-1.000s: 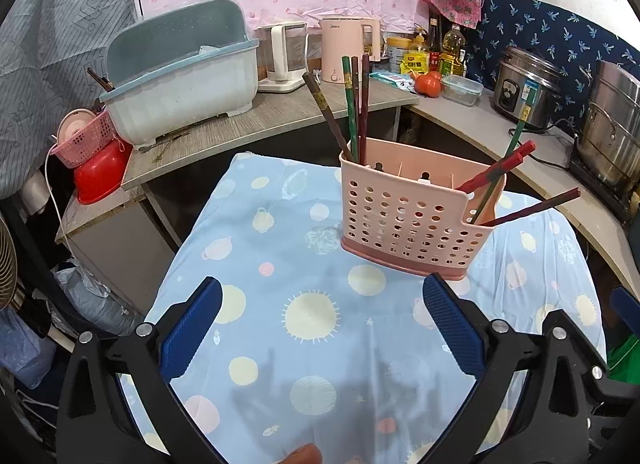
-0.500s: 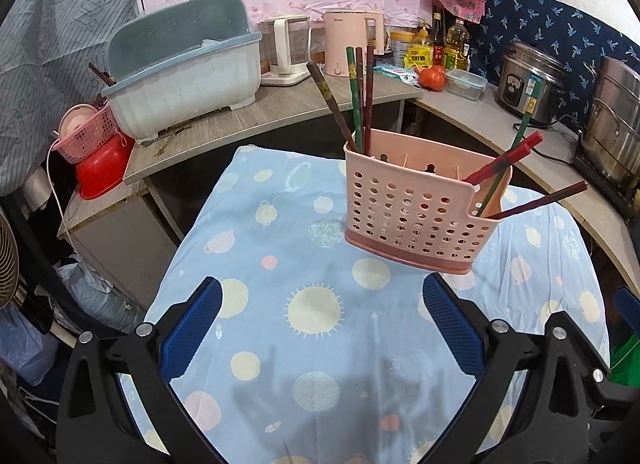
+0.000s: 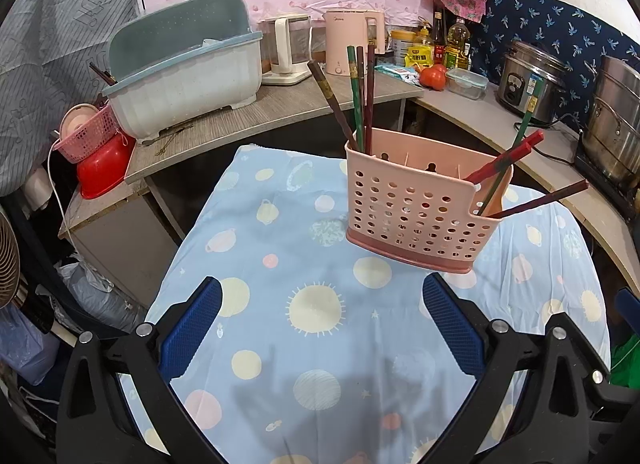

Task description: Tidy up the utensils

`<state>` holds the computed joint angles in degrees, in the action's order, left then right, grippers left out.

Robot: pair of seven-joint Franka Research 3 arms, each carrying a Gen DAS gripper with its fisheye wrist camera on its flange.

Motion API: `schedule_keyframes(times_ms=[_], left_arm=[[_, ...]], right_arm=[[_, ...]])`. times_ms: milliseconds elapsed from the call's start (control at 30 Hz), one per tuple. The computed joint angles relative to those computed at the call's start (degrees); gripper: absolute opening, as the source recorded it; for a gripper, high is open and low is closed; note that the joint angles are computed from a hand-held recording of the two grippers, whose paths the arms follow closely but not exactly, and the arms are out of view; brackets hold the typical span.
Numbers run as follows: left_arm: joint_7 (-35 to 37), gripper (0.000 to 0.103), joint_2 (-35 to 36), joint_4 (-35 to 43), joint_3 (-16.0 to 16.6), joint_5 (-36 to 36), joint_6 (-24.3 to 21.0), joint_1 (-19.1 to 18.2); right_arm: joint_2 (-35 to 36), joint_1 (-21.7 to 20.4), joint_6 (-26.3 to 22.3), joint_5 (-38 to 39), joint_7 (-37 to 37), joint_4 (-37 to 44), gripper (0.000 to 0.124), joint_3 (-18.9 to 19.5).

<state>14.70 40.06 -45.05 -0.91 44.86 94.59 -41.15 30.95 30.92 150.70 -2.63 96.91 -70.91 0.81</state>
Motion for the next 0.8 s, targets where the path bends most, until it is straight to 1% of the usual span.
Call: schedule_keyframes(times_ms=[633,700,800], left_arm=[[-0.07,0.096,0.36,1.03,0.34,-0.05,-0.61,-0.2],[-1.3,0.096,-0.54,-0.27,0.52,0.51,-0.02,-0.31],[-1.11,0.096,-1.04,-0.92,-0.01,0.28,0.68,0.24]], right_arm=[[0.22,0.08,-0.35,-0.2,-0.12,0.52,0.097,-0.13],[0.14,0.0,-0.29,-0.1,-0.22,0.5,0.097,-0.05],[0.01,0.04,-0.18,-0.23,-0.2,0.32,0.097,-0.16]])
